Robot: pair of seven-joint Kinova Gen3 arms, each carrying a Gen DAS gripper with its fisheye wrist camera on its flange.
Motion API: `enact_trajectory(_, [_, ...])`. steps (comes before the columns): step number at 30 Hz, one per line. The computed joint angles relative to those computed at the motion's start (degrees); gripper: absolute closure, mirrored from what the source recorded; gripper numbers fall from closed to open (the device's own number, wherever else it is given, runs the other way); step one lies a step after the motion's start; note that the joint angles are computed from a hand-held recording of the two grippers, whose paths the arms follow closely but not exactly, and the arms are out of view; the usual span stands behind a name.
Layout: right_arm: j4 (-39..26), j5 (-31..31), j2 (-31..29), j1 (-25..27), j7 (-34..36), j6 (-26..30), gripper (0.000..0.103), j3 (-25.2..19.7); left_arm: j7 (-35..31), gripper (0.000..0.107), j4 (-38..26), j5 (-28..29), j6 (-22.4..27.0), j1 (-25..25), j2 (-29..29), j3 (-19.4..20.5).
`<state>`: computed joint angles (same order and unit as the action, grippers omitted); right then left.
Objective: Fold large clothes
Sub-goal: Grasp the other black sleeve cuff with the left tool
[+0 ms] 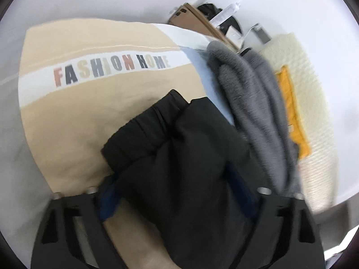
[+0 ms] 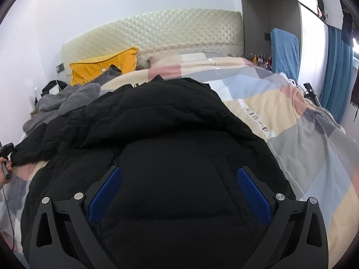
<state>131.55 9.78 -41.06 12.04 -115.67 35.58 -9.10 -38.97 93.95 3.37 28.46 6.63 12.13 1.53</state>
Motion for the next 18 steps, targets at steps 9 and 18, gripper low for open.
enact_trajectory(9, [-0.4,0.4,-1.6,-1.5,1.8,1.2,0.000,-0.2,4.0,0.092,-9.8,-9.6,14.8,6.2,0.3,-2.6])
enact_trajectory(18, [-0.9,-2.7,-4.9,-6.8,7.3,3.1,0.000,5.9,10.9,0.096,-24.2,-22.8,31.8,14.3,-1.2,-2.0])
